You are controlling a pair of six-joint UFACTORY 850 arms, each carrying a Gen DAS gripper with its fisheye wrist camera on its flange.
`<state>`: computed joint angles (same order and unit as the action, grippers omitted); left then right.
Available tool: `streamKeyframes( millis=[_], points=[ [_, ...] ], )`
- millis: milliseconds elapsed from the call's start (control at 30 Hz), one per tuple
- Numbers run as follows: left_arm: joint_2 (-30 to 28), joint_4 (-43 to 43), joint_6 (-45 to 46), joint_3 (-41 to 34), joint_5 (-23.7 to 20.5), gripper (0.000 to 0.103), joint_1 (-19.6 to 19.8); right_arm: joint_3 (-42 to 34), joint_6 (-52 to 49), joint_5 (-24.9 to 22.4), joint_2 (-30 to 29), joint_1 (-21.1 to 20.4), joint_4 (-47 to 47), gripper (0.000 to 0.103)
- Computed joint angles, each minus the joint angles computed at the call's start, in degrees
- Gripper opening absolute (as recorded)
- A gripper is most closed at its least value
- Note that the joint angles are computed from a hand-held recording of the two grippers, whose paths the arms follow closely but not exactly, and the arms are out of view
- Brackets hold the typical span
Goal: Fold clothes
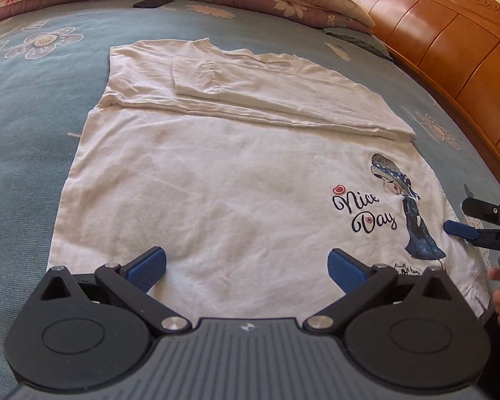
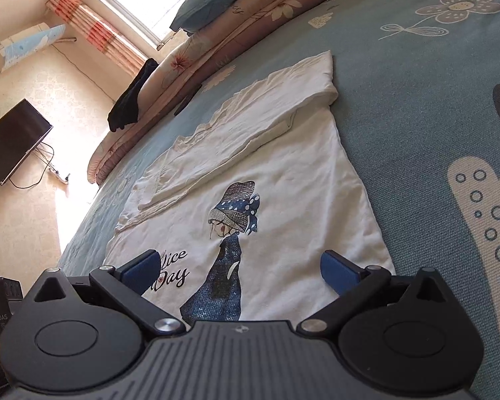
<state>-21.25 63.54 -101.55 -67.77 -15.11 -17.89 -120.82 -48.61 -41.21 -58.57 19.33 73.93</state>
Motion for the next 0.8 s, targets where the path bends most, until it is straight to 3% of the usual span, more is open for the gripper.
streamKeyframes(
  millis=[67, 133, 300, 433, 567, 700, 800],
  points=[
    [0.17, 6.08, -6.83, 0.70, -0.21, 0.102, -0.24, -0.93, 0.16, -1.45, -0.60, -0.44, 0.30, 0.103],
    [0.08, 7.45, -8.07, 0.71, -0.88, 0.102, -0.52, 0.43, 0.04, -2.16, 0.15, -1.14, 1.87, 0.103],
    [0.06, 11.76, -12.34, 1.07, -1.73, 0.102, -0.90, 6.51, -2.72, 0.06, 3.74, -2.43, 4.48, 0.103],
    [0.70, 18.83, -21.28, 2.27, -0.16, 0.102, -0.22, 7.74, -2.87, 3.98, 5.60, -0.77, -0.53, 0.103],
    [0.97, 20.12, -22.97, 2.61, 0.85, 0.102, 0.13, 7.32, -8.81, 1.55, 5.91, 1.36, -3.32, 0.103],
    [0.42, 16.32, -18.53, 1.77, -0.54, 0.102, -0.45, 8.87, -6.15, 9.36, 7.48, 4.74, -17.84, 0.103],
    [0.41, 18.74, -20.42, 2.08, -1.21, 0.102, -0.81, 13.27, -7.35, 13.24, 9.97, 4.01, -16.46, 0.103]
  ],
)
